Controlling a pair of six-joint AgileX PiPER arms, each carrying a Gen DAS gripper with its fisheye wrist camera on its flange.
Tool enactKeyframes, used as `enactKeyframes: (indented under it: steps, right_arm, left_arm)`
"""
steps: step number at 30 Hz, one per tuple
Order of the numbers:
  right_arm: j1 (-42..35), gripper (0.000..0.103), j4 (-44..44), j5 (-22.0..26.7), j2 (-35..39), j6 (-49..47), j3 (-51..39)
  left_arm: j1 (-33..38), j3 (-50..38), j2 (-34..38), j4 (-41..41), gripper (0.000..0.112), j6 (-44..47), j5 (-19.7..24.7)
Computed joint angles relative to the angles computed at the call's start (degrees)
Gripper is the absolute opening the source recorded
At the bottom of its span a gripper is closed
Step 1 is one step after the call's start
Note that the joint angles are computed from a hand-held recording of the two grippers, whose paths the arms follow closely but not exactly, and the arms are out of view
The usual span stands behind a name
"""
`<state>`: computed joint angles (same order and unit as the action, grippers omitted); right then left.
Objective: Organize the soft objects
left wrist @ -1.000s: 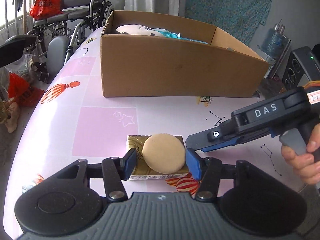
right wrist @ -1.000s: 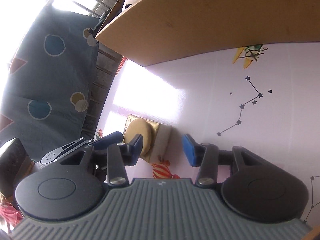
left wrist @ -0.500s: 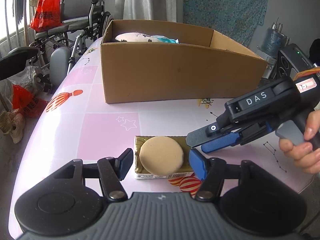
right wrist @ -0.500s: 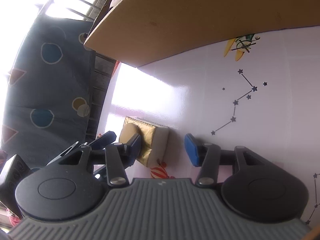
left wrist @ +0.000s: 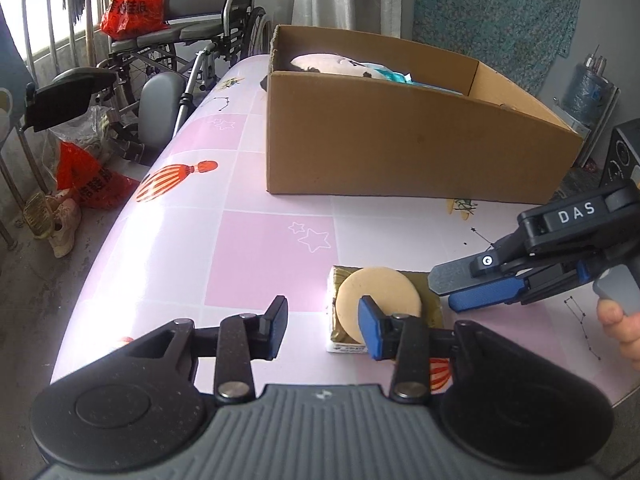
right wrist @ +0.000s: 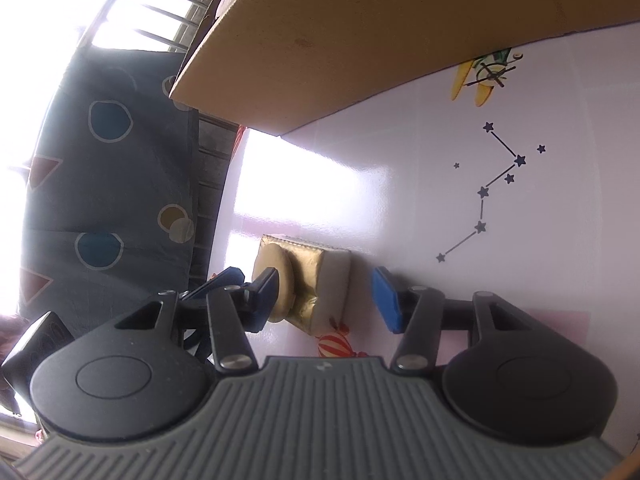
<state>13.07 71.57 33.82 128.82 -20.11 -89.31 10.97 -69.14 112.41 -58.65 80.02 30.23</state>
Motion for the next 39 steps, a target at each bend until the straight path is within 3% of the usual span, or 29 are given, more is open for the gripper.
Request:
enactKeyframes:
  steps: [3, 6, 10, 11, 14, 17, 21, 25, 30, 34, 37, 39]
  right_arm:
    - [0.3, 0.051, -2.5, 0.1, 0.4, 2.3, -1.3]
    - [0.5, 0.051, -5.4, 0.5, 0.6, 4.8, -2.6]
    - [0.8, 0.051, -5.4, -0.1, 0.6, 5.1, -2.5]
    - [1.0, 0.051, -5.4, -0.4, 0.6, 5.2, -2.6]
    - [1.2, 0.052, -5.8, -0.7, 0.6, 5.1, -2.8]
    - [1.1, 0.051, -6.2, -0.4, 0.6, 4.9, -2.9]
    - [0.9, 0.052, -6.3, 0.1, 0.9, 4.8, -3.5]
    - [0.8, 0.052, -6.5, 0.4, 1.2, 4.8, -3.9]
    - [0.5, 0.051, -4.6, 0.5, 1.2, 3.4, -3.2]
    - [0.3, 0.049, -3.8, 0.1, 0.8, 3.0, -2.1]
    - [-0.4, 0.049, -3.0, 0.5, 0.5, 2.4, -1.3]
    - [-1.0, 0.050, -0.9, 0.8, 0.2, 0.9, -0.1]
  left_arm:
    - [0.9, -1.2, 0.4, 3.3, 0.054, -5.1, -0.3]
    - [1.7, -0.3, -0.5, -0.2, 0.057, -1.3, 1.0]
    - [1.7, 0.0, 0.0, -2.7, 0.067, 4.1, 6.3]
    - [1.0, 0.2, 0.0, -2.0, 0.066, 4.3, 5.6]
    - [-1.7, 2.8, -0.8, -2.0, 0.065, 5.2, -3.2]
    - [-0.1, 2.1, -0.7, -2.3, 0.062, 1.3, -3.2]
    - [-1.5, 3.9, -2.6, -1.6, 0.061, 3.0, -9.6]
    - [0.3, 4.3, -2.9, -8.2, 0.061, 10.7, -3.5]
    - [0.0, 3.2, -1.2, -9.7, 0.061, 15.3, 2.7]
    - [-0.1, 0.9, 1.3, -8.9, 0.058, 15.0, 6.5]
    - [0.9, -2.9, 4.3, -5.4, 0.058, 9.1, 11.7]
    - [0.8, -2.4, 4.0, -5.8, 0.057, 9.8, 11.9]
